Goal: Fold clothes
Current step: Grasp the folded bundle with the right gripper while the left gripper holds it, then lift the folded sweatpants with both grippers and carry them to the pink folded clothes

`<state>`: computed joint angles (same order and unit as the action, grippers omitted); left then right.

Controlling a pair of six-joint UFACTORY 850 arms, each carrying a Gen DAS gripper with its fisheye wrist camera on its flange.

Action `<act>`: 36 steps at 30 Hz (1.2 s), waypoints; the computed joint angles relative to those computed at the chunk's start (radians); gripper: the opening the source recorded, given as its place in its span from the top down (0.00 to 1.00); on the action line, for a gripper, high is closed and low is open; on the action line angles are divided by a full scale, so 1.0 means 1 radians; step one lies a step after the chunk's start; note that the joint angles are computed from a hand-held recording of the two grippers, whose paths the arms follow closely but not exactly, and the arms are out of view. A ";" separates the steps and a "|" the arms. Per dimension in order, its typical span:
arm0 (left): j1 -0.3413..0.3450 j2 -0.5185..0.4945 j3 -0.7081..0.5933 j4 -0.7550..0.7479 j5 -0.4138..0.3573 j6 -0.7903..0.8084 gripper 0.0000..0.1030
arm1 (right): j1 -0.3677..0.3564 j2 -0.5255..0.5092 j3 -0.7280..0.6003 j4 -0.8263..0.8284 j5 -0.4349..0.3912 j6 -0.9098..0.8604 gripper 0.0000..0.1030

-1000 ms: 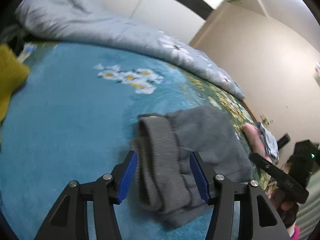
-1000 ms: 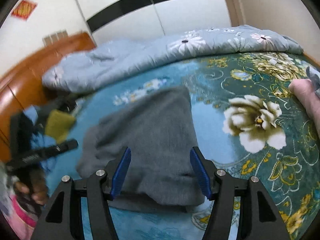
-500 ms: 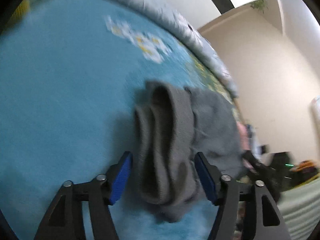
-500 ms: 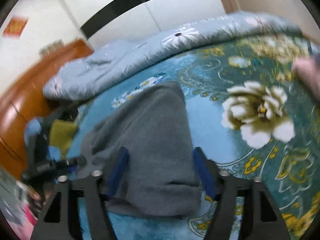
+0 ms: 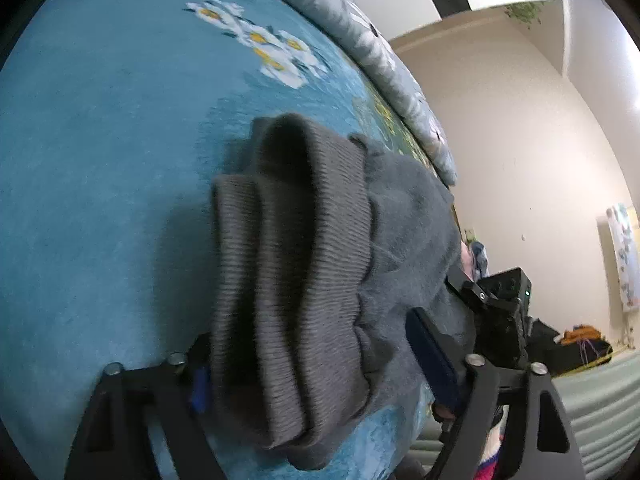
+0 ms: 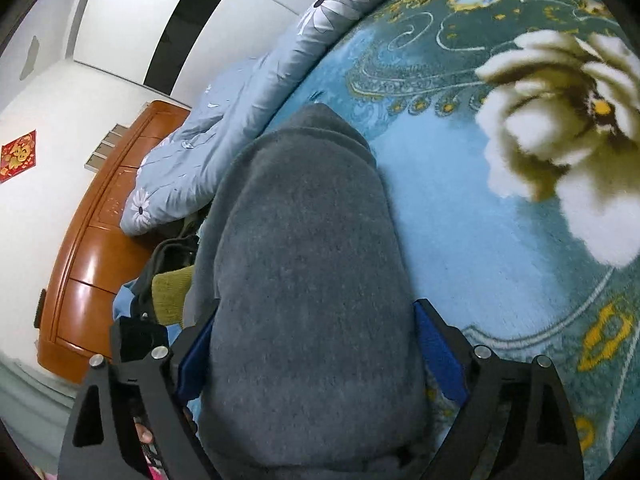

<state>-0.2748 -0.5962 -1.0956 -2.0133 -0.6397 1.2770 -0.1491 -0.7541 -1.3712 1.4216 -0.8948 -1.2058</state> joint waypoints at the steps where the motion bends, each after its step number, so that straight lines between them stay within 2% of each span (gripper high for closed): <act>1: -0.002 0.007 0.005 -0.003 0.019 -0.008 0.41 | 0.003 0.002 0.000 -0.005 0.006 0.010 0.12; 2: -0.003 0.009 0.008 -0.006 0.032 -0.014 0.49 | 0.006 0.005 0.000 -0.009 0.008 0.026 0.13; 5: -0.006 0.004 0.001 -0.002 0.047 -0.024 0.60 | 0.014 0.020 -0.001 -0.044 0.038 0.083 0.22; 8: -0.008 0.016 -0.007 0.042 0.063 -0.056 0.66 | 0.027 0.029 -0.018 -0.119 0.077 0.169 0.32; 12: -0.028 0.081 0.013 0.054 0.101 0.009 0.69 | 0.028 0.049 -0.021 -0.143 0.078 0.215 0.43; 16: -0.067 0.136 -0.003 0.149 0.170 -0.039 0.69 | 0.012 0.119 0.041 -0.068 0.049 0.114 0.43; 19: -0.097 0.174 0.007 0.124 0.195 0.003 0.69 | -0.003 0.181 0.095 -0.036 0.048 0.031 0.43; 27: -0.184 0.177 -0.087 0.215 0.248 -0.035 0.69 | -0.102 0.319 0.219 0.036 0.018 -0.146 0.43; 33: -0.240 0.074 -0.259 0.410 0.213 -0.210 0.69 | -0.224 0.351 0.238 0.025 -0.050 -0.199 0.43; 36: -0.277 -0.019 -0.412 0.620 0.187 -0.394 0.69 | -0.291 0.326 0.189 -0.034 -0.061 -0.172 0.43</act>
